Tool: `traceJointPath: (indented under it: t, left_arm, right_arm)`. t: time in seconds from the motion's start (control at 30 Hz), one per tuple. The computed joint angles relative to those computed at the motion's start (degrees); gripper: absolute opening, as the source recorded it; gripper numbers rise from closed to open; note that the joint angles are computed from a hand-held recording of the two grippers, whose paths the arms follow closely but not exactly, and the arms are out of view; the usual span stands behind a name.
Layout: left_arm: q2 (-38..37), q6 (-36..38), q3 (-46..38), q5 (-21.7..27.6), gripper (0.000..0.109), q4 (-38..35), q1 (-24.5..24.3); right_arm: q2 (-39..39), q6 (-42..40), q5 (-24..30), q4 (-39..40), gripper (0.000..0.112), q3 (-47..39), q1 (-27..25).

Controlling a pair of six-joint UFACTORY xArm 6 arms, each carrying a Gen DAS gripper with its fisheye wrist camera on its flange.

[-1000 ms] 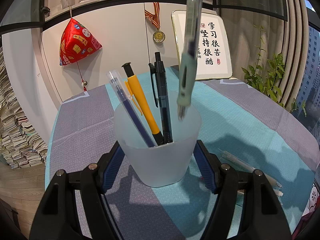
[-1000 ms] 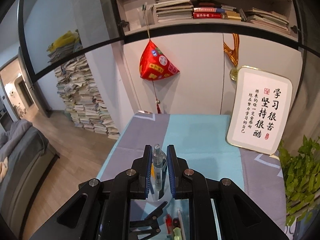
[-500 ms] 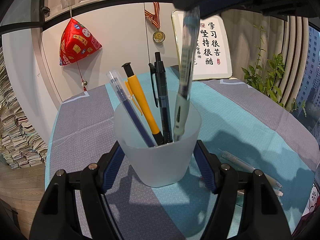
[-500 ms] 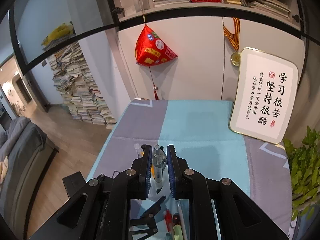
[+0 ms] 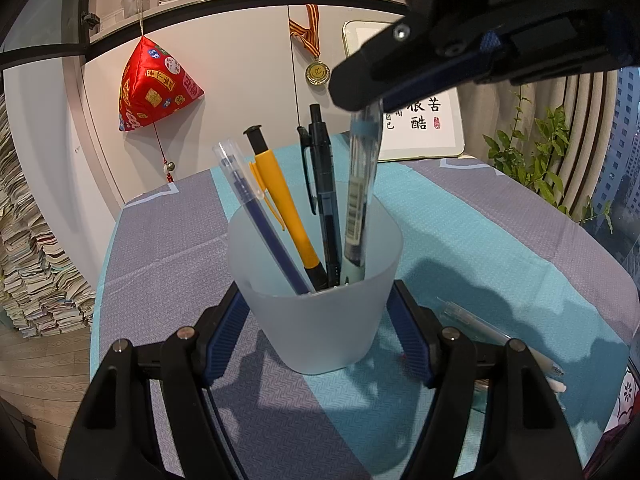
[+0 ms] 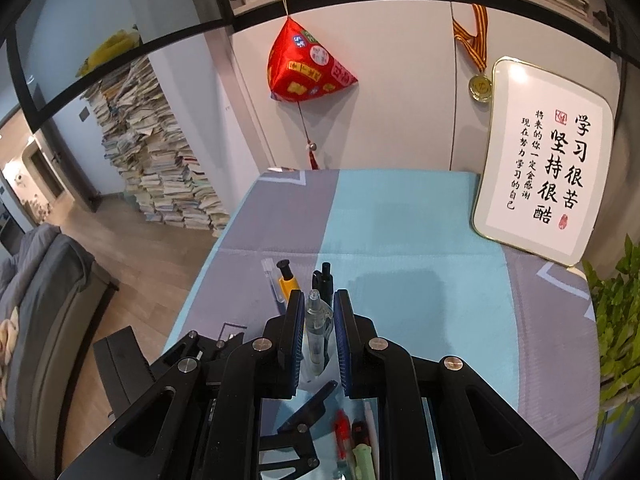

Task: Organize stationery
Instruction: 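Lower the clear pen into the cup and open the right gripper, then grasp another clear pen from the pile with the right gripper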

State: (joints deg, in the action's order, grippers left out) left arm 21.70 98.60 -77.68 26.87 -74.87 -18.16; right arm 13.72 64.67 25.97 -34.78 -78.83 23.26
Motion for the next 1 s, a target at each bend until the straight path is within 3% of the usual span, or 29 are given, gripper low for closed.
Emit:
traceJointPath:
  t: [0.43,0.8,1.0]
  left_arm:
    - [-0.1,0.2,0.2,0.0,0.070,-0.1,0.0]
    - [-0.1,0.3,0.2,-0.1,0.070,-0.2,0.0]
    - [-0.1,0.6,0.3,-0.2,0.070,-0.4,0.0]
  right_arm:
    - [0.6,-3.7,-1.6,5.8,0.016,1.1,-0.4]
    - [-7.7,5.5,-0.3,-5.8,0.016,6.5,0.6]
    - [-9.4,2.5,3.5,-1.1,0.016,11.0,0.6]
